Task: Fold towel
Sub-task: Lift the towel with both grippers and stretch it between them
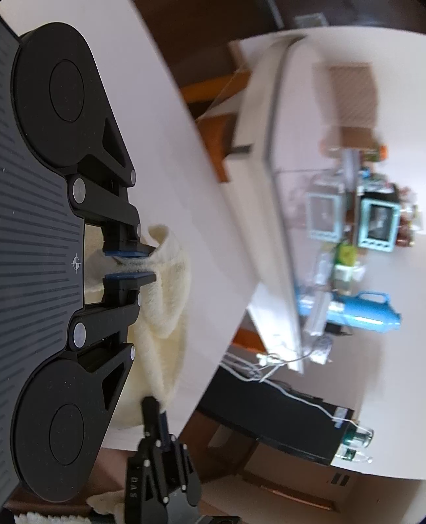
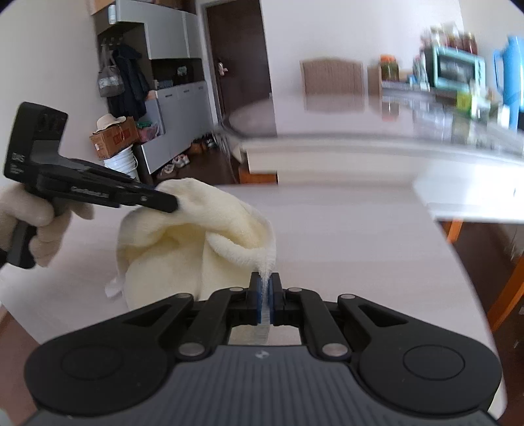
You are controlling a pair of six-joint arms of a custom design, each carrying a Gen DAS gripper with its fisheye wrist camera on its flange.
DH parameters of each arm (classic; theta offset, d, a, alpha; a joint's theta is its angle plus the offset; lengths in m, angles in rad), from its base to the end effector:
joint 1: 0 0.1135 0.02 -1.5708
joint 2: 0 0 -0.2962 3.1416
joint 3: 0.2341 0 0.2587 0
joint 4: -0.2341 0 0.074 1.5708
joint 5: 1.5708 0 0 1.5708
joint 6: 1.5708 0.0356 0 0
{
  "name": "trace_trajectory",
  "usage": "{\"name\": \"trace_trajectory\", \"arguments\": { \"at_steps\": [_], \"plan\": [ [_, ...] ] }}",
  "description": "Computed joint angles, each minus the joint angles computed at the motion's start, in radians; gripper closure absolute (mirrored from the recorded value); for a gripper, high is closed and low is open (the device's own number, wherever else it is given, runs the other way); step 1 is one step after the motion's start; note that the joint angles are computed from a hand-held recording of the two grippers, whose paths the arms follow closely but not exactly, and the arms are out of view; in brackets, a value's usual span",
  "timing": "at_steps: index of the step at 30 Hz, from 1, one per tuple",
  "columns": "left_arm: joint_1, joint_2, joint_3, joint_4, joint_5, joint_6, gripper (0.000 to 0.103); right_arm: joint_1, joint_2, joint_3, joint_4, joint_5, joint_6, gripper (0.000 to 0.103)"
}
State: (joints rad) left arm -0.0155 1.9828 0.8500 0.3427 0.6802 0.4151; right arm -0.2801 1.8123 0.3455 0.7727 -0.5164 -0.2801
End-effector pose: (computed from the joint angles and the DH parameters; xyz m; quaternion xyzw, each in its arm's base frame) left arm 0.3709 -0.0281 0.1102 0.3103 0.8246 -0.2312 0.4128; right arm 0.2522 -0.0542 0.0899 -0.1084 0.8754 0.1087 0.4583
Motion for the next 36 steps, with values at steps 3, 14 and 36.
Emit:
{"name": "trace_trajectory", "arguments": {
  "at_steps": [3, 14, 36],
  "plan": [
    [0.036, -0.125, -0.097, 0.028, 0.009, 0.002, 0.094, 0.015, -0.118, -0.036, 0.002, 0.020, -0.021, 0.098],
    [0.129, -0.684, -0.335, -0.101, 0.015, 0.016, 0.094, 0.032, -0.736, -0.124, -0.176, 0.010, -0.039, 0.098],
    [0.059, 0.086, 0.000, 0.106, -0.400, -0.068, 0.073, 0.294, 0.333, 0.437, 0.034, 0.257, -0.036, 0.066]
  ]
}}
